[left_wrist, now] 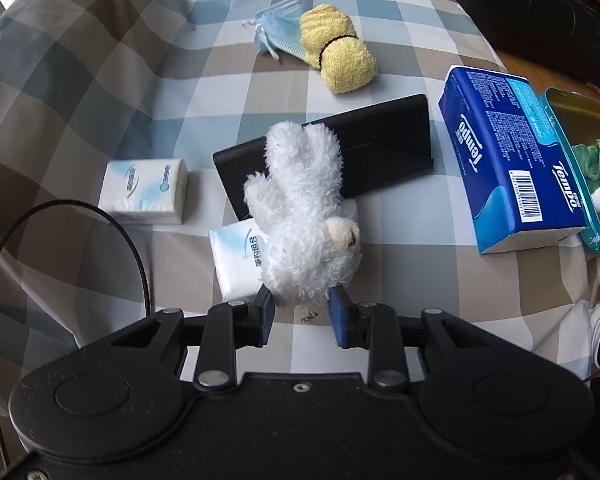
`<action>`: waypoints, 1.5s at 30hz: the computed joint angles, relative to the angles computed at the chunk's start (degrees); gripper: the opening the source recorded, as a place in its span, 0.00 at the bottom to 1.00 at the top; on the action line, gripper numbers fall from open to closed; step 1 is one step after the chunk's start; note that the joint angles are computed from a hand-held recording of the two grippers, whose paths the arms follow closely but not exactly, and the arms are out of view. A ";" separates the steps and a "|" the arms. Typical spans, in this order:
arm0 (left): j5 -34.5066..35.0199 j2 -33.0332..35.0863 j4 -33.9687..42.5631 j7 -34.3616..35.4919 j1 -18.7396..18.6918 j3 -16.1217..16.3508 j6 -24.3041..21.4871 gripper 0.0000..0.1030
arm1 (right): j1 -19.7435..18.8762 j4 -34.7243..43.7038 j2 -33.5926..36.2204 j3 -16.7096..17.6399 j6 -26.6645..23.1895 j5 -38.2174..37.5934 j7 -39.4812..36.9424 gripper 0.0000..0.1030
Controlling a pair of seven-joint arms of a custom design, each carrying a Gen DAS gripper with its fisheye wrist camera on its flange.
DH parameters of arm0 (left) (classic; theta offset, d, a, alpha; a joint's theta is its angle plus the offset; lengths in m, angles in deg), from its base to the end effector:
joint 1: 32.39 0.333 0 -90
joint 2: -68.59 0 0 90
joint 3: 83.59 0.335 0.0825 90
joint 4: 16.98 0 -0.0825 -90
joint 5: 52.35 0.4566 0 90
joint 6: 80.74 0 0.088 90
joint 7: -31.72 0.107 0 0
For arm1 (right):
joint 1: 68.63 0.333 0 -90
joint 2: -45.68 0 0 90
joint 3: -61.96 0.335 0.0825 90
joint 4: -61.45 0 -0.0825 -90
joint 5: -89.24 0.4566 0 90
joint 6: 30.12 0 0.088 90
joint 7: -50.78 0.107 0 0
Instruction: Organize soft objects
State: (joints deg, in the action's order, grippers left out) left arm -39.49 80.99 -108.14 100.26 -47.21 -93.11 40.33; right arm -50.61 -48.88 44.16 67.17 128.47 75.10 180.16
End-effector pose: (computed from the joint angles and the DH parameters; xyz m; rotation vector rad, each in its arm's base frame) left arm 0.6749 -0.2828 0.5428 -1.8817 2.1373 -0.3166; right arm 0.6118 0.2747 0.5977 -1.5523 1.7028 -0.4749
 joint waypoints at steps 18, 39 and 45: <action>-1.14 5.03 4.78 1.32 -2.19 -0.03 2.15 0.54 | -0.07 0.11 -0.01 -0.01 -0.22 0.26 0.75 0.46; -6.28 9.34 10.91 -3.75 -2.89 0.06 4.47 0.54 | -0.01 0.18 0.04 0.09 -0.30 -1.38 2.90 0.46; -5.18 13.08 15.11 -8.32 -4.62 1.20 2.01 0.55 | -0.09 0.20 0.08 0.01 -0.11 -1.12 3.02 0.46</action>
